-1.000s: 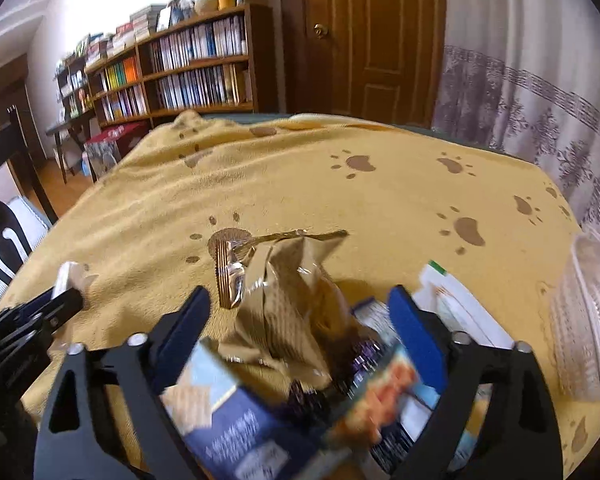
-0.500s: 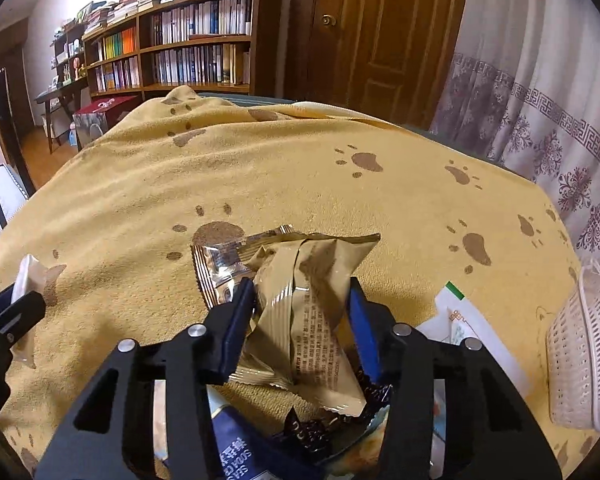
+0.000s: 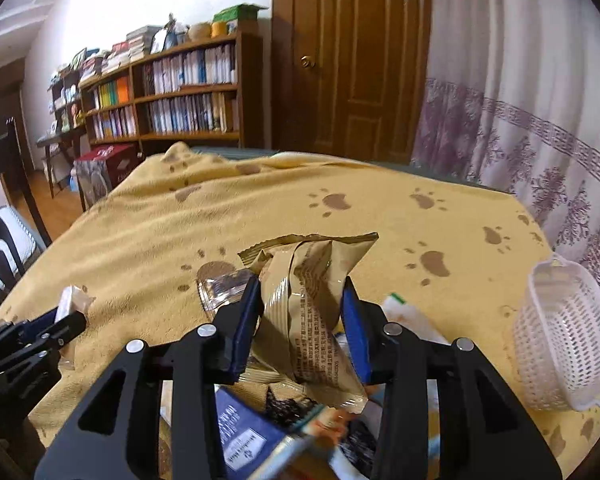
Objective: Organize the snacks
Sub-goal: 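Carry the tan bag to the white basket and release it with the right gripper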
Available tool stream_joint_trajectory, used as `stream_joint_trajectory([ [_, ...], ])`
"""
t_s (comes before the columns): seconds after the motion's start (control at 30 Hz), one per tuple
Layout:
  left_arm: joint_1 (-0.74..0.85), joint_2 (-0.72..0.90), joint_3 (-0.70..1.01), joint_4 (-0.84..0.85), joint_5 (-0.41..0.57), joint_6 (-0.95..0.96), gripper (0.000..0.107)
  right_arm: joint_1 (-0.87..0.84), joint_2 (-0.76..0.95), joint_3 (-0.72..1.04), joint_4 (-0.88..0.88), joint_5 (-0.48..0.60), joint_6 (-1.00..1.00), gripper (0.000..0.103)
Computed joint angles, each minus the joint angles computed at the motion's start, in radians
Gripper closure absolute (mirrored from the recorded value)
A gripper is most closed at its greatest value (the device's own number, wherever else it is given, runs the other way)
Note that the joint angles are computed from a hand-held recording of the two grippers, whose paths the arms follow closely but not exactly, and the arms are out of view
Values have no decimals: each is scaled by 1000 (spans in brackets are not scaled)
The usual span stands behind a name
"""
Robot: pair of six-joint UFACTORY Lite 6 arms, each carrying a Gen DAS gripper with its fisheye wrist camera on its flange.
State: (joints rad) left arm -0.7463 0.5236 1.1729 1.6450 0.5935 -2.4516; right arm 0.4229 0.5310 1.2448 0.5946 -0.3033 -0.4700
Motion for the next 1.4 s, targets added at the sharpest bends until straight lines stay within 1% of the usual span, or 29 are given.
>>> stream_joint_trajectory([
  [0.23,-5,-10,-11,13,11,-16,77,-78,-152,-152,-69,-33,105,62],
  [0.4,-11,1,-1,-1,21,-4,77,-137,-240,-245,-99,-56,143,62],
  [0.67,-19,38,41,-32,34,34,77,-228,-334,-357,-128,-75,168,62],
  [0.87,-16,58,61,-46,39,50,77,-301,-392,-418,-185,-87,225,62],
  [1.03,-25,80,82,-73,71,79,77,-363,-410,-430,-204,-82,244,62],
  [1.23,-27,103,103,-85,76,98,77,-441,-401,-428,-254,-76,292,62],
  [1.4,-23,121,120,-99,76,113,77,-531,-360,-397,-383,-54,427,62],
])
